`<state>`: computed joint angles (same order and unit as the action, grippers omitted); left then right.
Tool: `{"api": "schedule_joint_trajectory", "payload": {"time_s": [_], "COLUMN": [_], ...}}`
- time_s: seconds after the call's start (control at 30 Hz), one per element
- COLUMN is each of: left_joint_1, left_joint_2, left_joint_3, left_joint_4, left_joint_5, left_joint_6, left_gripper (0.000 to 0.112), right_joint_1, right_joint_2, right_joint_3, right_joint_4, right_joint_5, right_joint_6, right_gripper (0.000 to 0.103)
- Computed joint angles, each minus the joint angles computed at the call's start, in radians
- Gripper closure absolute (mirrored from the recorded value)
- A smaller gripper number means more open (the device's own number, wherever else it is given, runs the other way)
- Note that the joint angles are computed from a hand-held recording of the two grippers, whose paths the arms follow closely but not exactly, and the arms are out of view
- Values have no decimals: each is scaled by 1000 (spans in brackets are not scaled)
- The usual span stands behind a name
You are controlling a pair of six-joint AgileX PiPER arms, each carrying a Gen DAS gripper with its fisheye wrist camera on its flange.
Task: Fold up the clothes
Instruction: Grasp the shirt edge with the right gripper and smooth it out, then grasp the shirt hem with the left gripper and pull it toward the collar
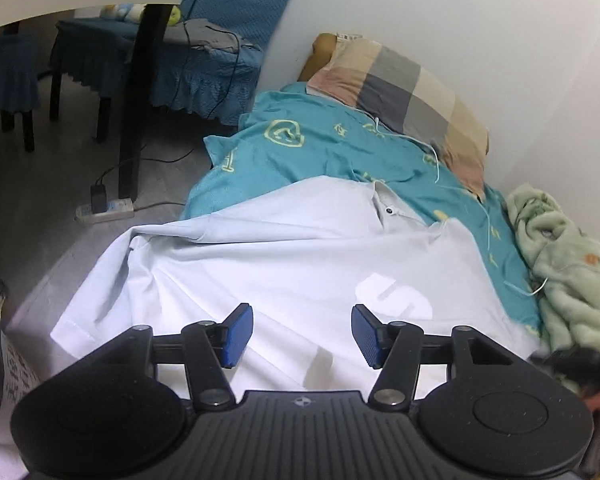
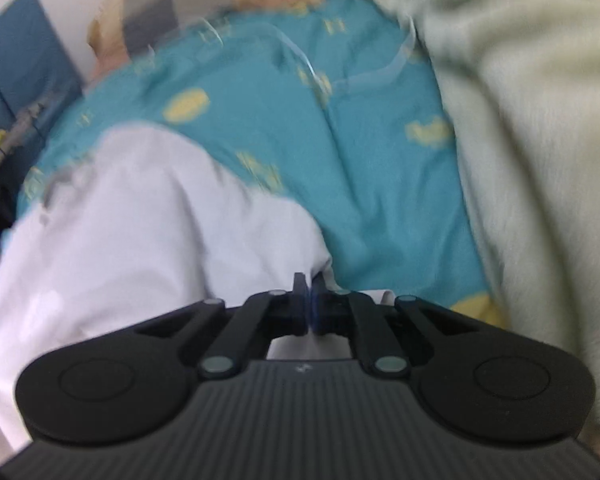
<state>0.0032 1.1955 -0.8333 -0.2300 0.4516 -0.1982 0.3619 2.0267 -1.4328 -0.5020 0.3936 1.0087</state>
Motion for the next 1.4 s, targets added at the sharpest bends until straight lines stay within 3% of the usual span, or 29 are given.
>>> {"api": "schedule_joint_trajectory", "payload": {"time_s": [0.07,0.13,0.27,0.4,0.6,0.67,0.83,0.97,1.03,1.1,1.17,1.3,1.4], "left_joint_1": [4,37,48,83,69,70,64,65,71,74,72,10,-36], "left_joint_2": [-3,-14,-18,31,114,157,227,229,211,180,146,56,-20], "left_joint_3": [4,18,41,36,22,11,-19,-24,-18,-7,2,20,24], "left_joint_4": [-26,-169,-264,-394,-398,-413,-406,-440,-478,-497,-498,-398,-330], "left_joint_5": [-12,-17,-31,-36,-72,-72,-64,-40,-17,8,36,92,191], "left_joint_6": [30,168,284,432,476,493,519,576,620,650,664,630,611], "left_gripper": [55,55,55,55,55,55,55,55,55,54,54,54,54], "right_joint_1": [13,16,-9,-57,-119,-140,-149,-144,-131,-114,-88,14,107], "right_joint_2": [-53,-78,-7,166,522,575,448,286,160,17,-124,-398,-569], "right_joint_3": [13,-23,-229,-508,-953,-975,-648,-425,-258,-82,66,299,454], "right_joint_4": [-148,-253,-279,-219,-72,-13,-47,-36,-77,-131,-101,8,118], "right_joint_5": [-13,6,97,193,375,374,176,79,10,-62,-103,-88,-89], "right_joint_6": [135,207,113,-56,-323,-357,-218,-199,-122,-25,-15,-11,-46], "right_gripper": [99,99,99,99,99,99,97,91,56,41,40,40,40]}}
